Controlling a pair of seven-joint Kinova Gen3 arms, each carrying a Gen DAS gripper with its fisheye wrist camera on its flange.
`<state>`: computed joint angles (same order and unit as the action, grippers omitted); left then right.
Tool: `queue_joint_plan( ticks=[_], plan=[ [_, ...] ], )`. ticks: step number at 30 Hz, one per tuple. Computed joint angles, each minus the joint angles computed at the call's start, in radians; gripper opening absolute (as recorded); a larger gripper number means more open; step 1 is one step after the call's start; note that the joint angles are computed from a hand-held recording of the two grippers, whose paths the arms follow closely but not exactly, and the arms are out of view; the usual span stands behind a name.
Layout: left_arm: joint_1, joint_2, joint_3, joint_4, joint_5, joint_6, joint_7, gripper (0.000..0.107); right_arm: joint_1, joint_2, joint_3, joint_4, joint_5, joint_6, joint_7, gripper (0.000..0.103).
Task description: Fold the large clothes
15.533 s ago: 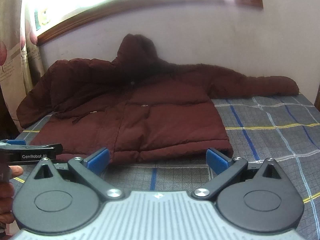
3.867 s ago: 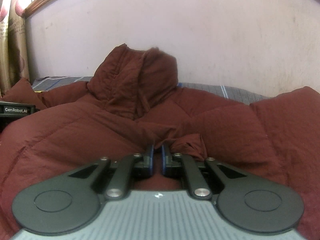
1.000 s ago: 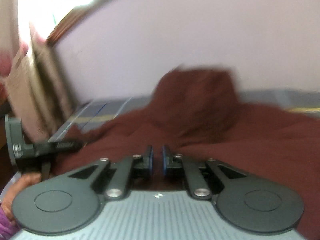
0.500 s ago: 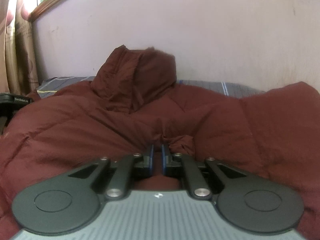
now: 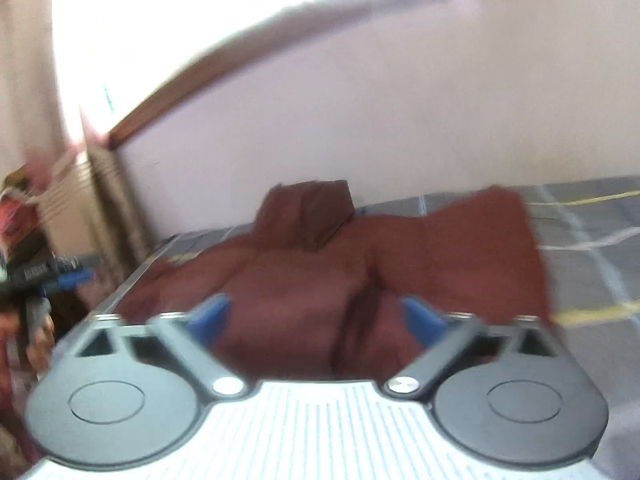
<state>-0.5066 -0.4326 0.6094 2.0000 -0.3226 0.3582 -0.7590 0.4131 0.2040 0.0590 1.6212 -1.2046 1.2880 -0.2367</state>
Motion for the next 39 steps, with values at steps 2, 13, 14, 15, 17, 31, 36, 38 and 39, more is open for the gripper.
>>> queue_joint_plan(
  ticks=[2, 13, 14, 15, 17, 31, 36, 38, 39],
  plan=[
    [0.093, -0.093, -0.076, 0.045, 0.07, 0.066, -0.019, 0.103, 0.093, -0.042, 0.038, 0.048, 0.036, 0.081, 0.081, 0.1],
    [0.435, -0.225, -0.369, 0.313, 0.325, 0.075, -0.049, 0.103, 0.287, -0.009, 0.164, 0.121, 0.142, 0.26, 0.136, 0.1],
    [0.481, -0.217, -0.414, 0.342, 0.358, 0.035, -0.061, 0.103, 0.288, -0.003, 0.161, 0.124, 0.145, 0.267, 0.131, 0.099],
    [0.527, -0.208, -0.459, 0.367, 0.398, -0.006, -0.083, 0.103, 0.286, 0.009, 0.156, 0.123, 0.147, 0.273, 0.116, 0.096],
    [0.589, -0.203, -0.518, 0.411, 0.467, -0.087, -0.136, 0.101, 0.272, 0.024, 0.142, 0.121, 0.157, 0.266, 0.076, 0.062],
    [0.751, -0.203, -0.686, 0.469, 0.536, -0.16, -0.264, 0.057, 0.31, 0.166, 0.082, 0.035, 0.169, 0.375, -0.115, 0.031],
    [0.647, -0.139, -0.531, 0.41, 0.488, -0.14, -0.274, 0.074, 0.314, 0.167, 0.062, 0.059, 0.153, 0.362, -0.131, 0.034],
    [0.561, -0.133, -0.439, 0.396, 0.451, -0.12, -0.204, 0.061, 0.3, 0.142, 0.061, 0.08, 0.154, 0.331, -0.124, 0.03],
    [0.515, -0.146, -0.397, 0.404, 0.456, -0.123, -0.164, 0.05, 0.293, 0.132, 0.063, 0.089, 0.154, 0.316, -0.125, 0.027]
  ],
)
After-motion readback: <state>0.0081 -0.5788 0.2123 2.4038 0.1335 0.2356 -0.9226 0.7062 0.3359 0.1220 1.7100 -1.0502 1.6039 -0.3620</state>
